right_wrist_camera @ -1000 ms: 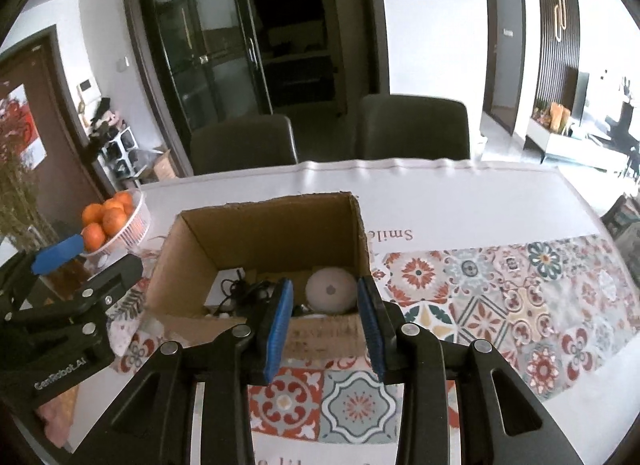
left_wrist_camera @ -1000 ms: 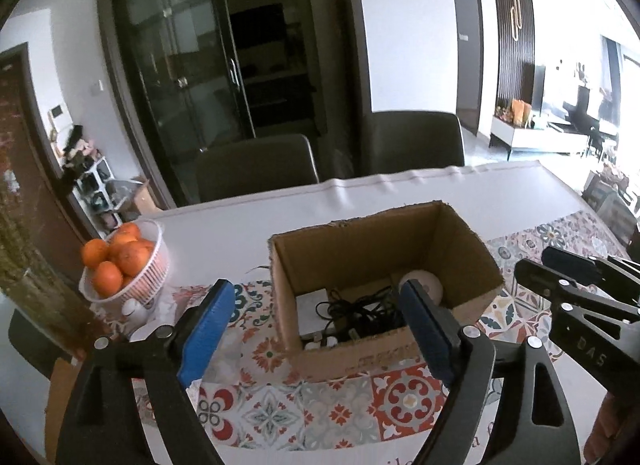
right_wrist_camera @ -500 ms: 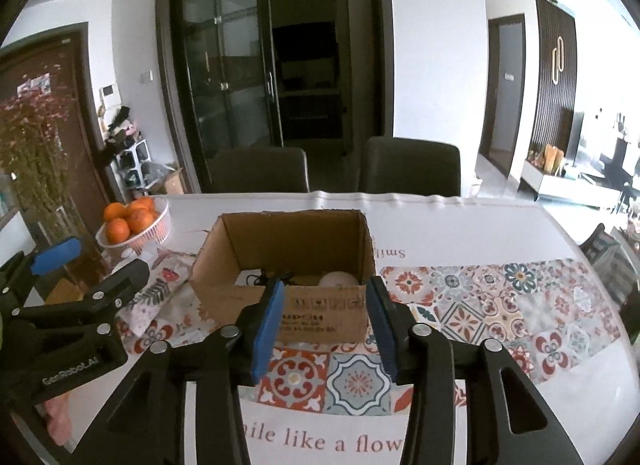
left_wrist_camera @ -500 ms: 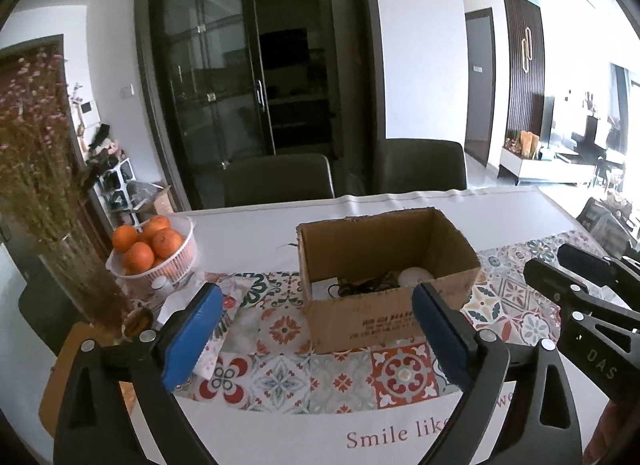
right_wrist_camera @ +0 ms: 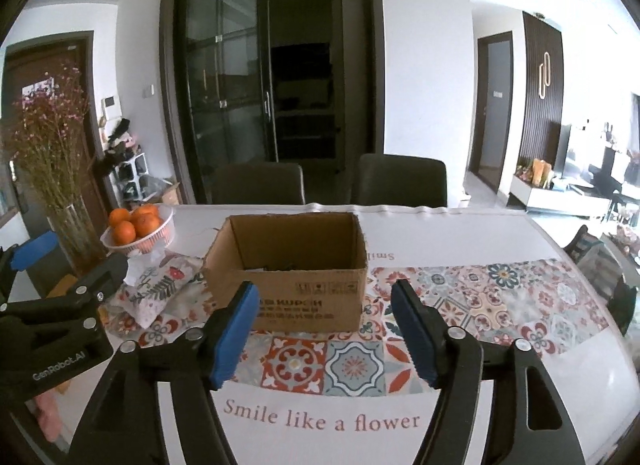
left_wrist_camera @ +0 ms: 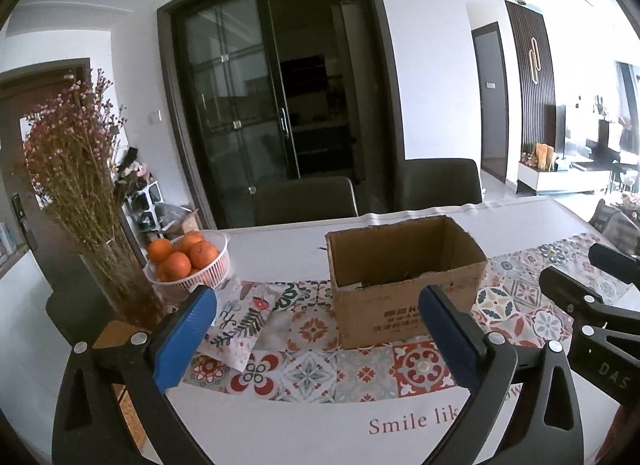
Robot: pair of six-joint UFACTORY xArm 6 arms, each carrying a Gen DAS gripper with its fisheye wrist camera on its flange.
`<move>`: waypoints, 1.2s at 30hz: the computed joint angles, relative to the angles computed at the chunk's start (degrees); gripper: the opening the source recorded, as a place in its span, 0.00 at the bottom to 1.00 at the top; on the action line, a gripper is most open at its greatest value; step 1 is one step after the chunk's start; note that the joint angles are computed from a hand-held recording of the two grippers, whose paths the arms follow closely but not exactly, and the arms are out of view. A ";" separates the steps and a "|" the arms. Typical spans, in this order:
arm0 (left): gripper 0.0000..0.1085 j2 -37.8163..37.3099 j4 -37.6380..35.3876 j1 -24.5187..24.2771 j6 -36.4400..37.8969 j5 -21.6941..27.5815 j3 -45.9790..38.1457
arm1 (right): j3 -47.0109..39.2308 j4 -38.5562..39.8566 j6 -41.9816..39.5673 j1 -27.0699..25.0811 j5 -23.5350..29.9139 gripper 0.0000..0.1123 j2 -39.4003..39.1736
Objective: Organize rigid objects
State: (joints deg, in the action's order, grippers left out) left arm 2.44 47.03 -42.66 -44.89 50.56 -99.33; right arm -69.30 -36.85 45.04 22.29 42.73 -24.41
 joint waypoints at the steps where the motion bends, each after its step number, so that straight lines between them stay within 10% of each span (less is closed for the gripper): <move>1: 0.95 -0.52 -0.11 -0.09 -0.12 0.02 0.66 | 0.31 -0.06 0.09 0.16 0.00 0.66 -0.38; 36: 0.95 -9.52 -1.31 -0.40 -4.50 -4.98 12.06 | 3.16 -7.65 5.07 6.05 3.87 0.71 -5.47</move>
